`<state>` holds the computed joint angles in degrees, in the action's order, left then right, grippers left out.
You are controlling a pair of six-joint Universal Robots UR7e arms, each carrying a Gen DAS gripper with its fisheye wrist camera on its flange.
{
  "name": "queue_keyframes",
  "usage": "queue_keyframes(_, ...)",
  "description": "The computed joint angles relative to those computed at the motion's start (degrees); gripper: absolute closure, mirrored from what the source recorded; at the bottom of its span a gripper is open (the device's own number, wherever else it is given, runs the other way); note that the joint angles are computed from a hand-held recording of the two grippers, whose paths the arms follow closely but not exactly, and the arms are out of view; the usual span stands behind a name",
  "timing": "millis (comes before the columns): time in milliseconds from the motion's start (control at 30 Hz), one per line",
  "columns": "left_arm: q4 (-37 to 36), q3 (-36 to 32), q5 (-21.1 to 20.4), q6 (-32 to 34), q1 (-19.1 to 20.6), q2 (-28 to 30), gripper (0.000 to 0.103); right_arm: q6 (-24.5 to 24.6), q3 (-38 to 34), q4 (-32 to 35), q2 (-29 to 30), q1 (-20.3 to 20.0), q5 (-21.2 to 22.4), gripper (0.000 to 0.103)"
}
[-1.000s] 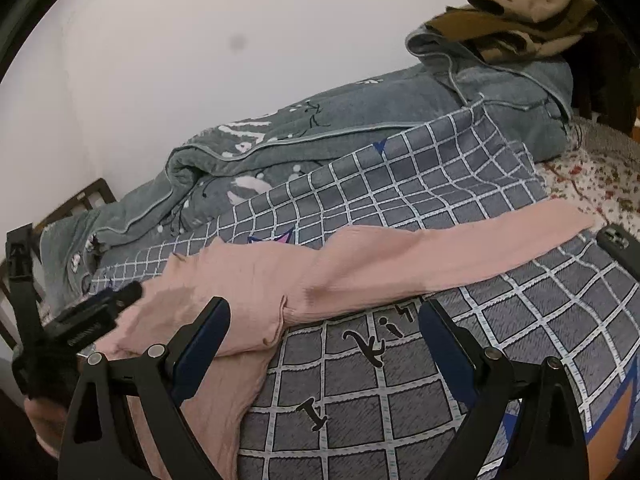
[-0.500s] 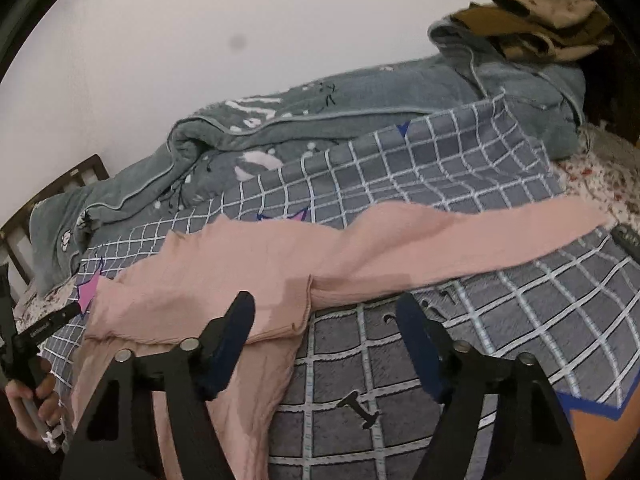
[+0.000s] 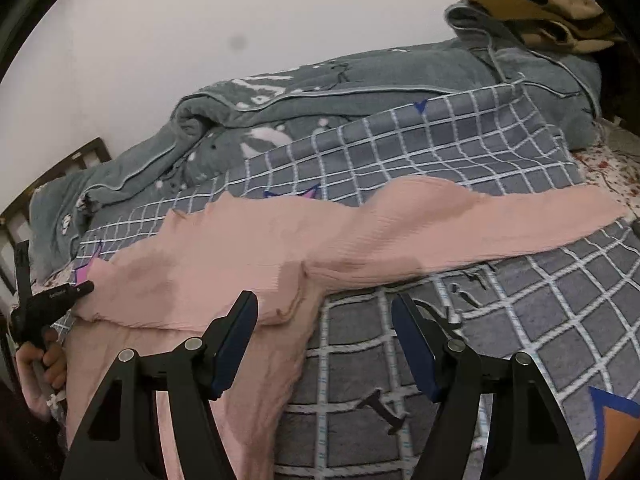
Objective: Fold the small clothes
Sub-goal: 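Fold the held sleeve across the sweater body with the left tool, release, then grasp the other sweater sleeve cuff with the right tool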
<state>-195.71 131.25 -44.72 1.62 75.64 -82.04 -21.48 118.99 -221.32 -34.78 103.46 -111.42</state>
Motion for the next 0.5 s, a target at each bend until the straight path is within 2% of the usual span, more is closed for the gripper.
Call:
queue_keyframes(133, 1.2, 0.4, 1.8, -0.3, -0.7, 0.1, 0.078, -0.8, -2.6, 5.7, 1.3, 0.7, -2.3, 0.034)
queue_keyframes(233, 1.2, 1.3, 1.3, -0.6, -0.8, -0.6, 0.06, -0.2, -5.5, 9.6, 3.3, 1.3, -8.1, 0.034)
queue_keyframes(267, 1.1, 1.8, 1.4, -0.3, -0.9, -0.7, 0.053, -0.4, -5.8, 9.7, 3.7, 1.4, -8.7, 0.034)
queue_keyframes(367, -2.1, 2.8, 3.4, 2.9, -2.1, 0.5, 0.043, -1.7, -5.3, 7.3, 3.9, 1.9, -8.8, 0.034)
queue_keyframes(500, -2.3, 2.6, 7.2, 5.5, -3.4, 2.4, 0.037, -4.3, -3.0, 3.1, 2.6, 2.2, -8.3, 0.034)
